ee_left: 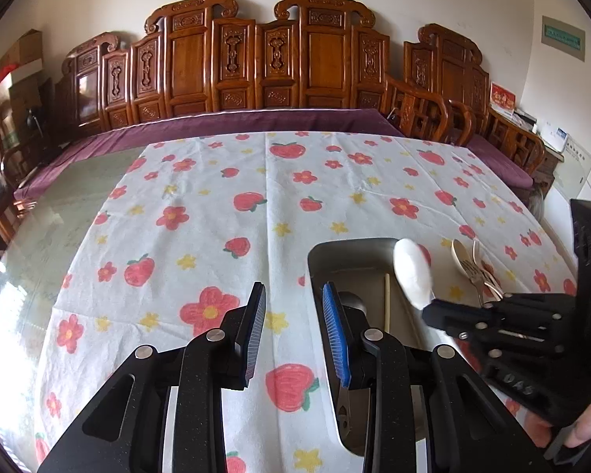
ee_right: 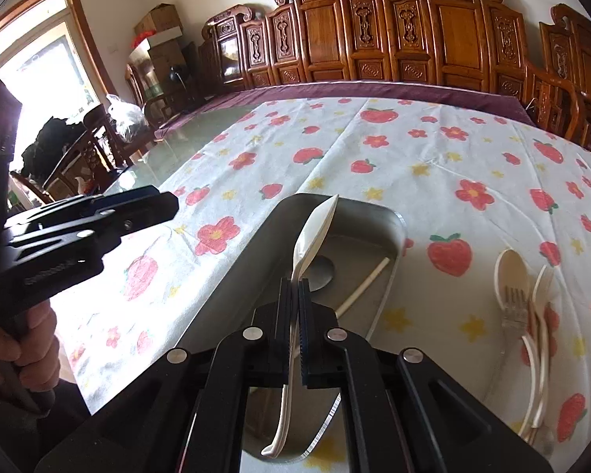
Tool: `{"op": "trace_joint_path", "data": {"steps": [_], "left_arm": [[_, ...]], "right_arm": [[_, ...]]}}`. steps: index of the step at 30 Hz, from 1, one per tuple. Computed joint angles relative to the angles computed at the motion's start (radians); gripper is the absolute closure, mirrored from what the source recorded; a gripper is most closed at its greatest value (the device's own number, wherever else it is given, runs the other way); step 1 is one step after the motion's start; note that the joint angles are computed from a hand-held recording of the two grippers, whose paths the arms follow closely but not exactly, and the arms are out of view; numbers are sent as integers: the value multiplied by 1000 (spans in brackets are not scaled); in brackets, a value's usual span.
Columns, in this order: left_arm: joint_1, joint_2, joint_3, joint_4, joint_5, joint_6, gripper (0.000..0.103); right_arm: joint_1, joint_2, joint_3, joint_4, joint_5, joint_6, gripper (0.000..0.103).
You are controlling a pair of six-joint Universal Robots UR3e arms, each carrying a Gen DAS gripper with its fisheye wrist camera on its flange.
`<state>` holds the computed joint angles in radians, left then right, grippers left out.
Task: Organize utensils
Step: 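Lower the white knife into the tray and open the right gripper, then grasp the white plastic fork with the right gripper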
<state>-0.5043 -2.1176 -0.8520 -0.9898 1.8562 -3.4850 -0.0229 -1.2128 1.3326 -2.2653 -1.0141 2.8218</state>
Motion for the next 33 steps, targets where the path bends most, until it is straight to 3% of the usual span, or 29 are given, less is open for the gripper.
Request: {"op": "trace_joint_path", "data": {"steps": [8, 15, 21, 25, 33], "left_arm": [[15, 35, -48, 25, -8, -5, 75], [1, 9, -2, 2, -7, -5, 75], [-34, -60, 112, -43, -12, -7, 75], [-63, -119, 210, -81, -10, -7, 68], [-121, -267, 451, -181, -7, -9, 68]], "right_arm": [[40, 54, -24, -11, -42, 9, 96], [-17, -12, 24, -15, -9, -28, 96], [-169, -198, 176, -4, 36, -144, 96], [-320, -314, 283, 8, 47, -241, 96], [-512, -333, 398, -70, 23, -329, 96]]}}
